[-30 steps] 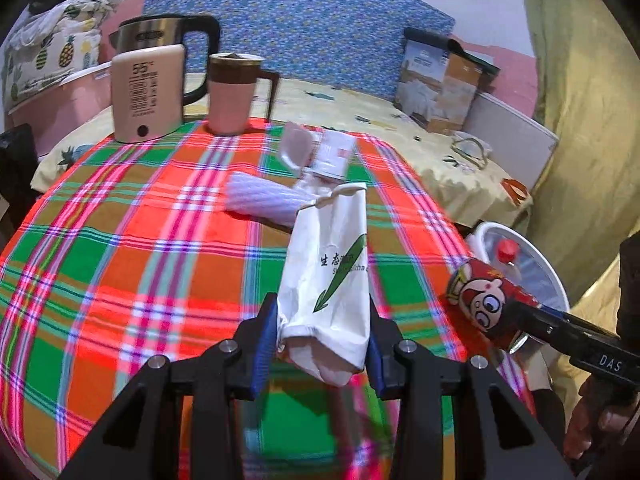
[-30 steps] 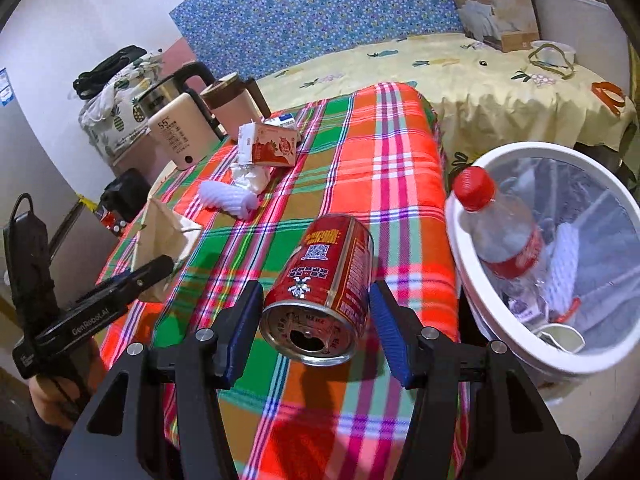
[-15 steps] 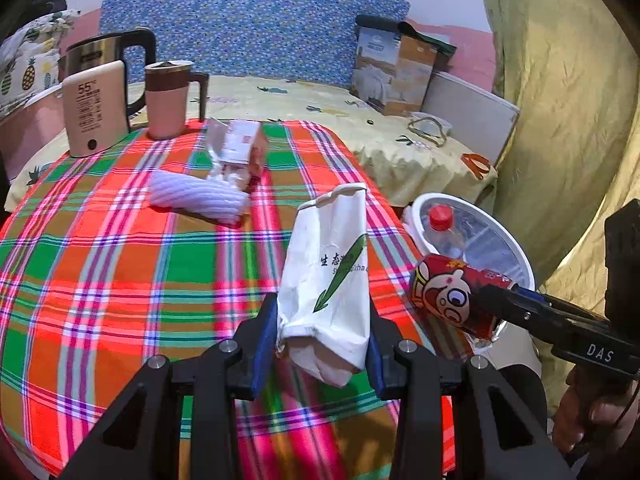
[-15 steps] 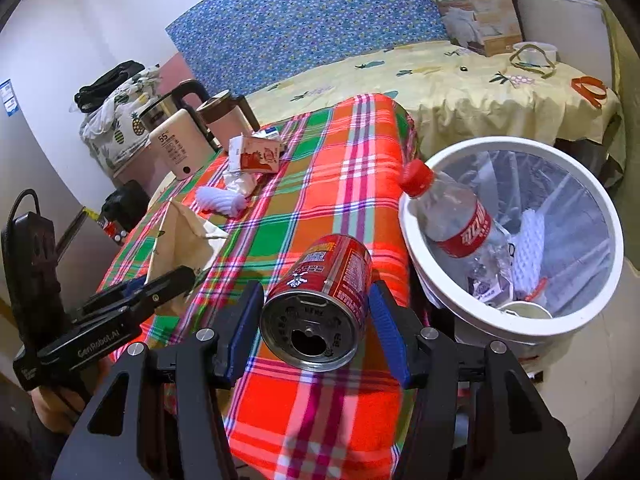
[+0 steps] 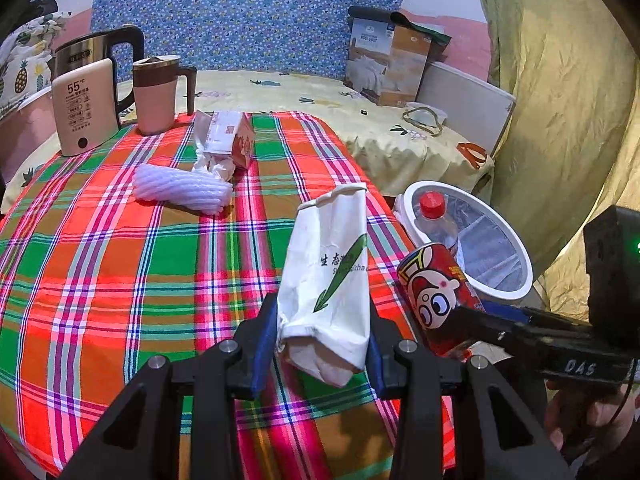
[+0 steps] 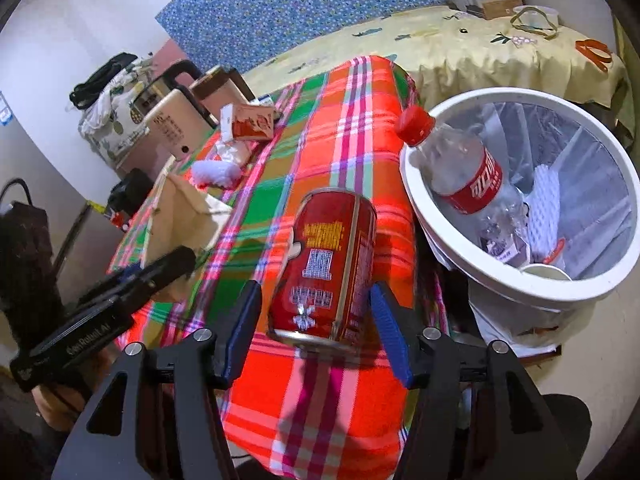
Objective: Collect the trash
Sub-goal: 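Lift the paper bag with the left tool while the right tool lifts the red can, then drop the paper bag into the bin with the left tool while the right tool drops the can in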
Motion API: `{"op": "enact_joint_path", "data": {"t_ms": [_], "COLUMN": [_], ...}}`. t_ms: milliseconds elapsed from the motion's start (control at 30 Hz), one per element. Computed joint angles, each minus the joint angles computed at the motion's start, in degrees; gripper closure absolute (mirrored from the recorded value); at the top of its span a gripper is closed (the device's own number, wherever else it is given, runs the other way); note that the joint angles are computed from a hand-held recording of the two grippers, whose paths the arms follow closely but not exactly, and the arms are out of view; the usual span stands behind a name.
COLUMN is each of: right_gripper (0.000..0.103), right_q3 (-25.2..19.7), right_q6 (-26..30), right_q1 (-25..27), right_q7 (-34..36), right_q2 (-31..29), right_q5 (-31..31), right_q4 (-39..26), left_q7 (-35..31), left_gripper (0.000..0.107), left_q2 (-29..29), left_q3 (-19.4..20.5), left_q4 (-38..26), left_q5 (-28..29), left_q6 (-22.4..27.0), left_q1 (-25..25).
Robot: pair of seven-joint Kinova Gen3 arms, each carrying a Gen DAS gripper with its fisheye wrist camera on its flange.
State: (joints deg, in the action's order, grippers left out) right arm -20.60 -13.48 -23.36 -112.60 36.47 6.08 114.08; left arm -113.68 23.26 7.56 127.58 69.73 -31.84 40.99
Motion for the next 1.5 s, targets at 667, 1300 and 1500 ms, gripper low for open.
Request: {"op": "enact_joint_path", "data": {"t_ms": [667, 1300, 1500], "right_gripper": [0.047, 0.047, 0.047], "right_q3": [0.1, 5.9, 6.7], "right_q6": [-2.3, -10.0, -11.4], "right_q1": [1.5, 2.0, 2.6], "right_q7": [-0.5, -4.6, -5.3], "right_q2": [-0.6, -4.0, -4.1], "right_q5": [-0.9, -1.8, -1.9], "right_q4": [1.3, 7.7, 8.9], "left_q7": [-1.8, -15.6, -22.5], "left_gripper": [0.067, 0.067, 0.067], "left_q2": [0.7, 5.2, 7.7], "left_q3": [-0.4, -1.1, -0.4], "left_q4": [-2.3, -13.7, -18.3], "left_q5": [-0.5, 4.1, 8.6], "left_q6": [2.0, 8.5, 10.0], "left_q1": [-0.1, -0.6, -2.0]}}
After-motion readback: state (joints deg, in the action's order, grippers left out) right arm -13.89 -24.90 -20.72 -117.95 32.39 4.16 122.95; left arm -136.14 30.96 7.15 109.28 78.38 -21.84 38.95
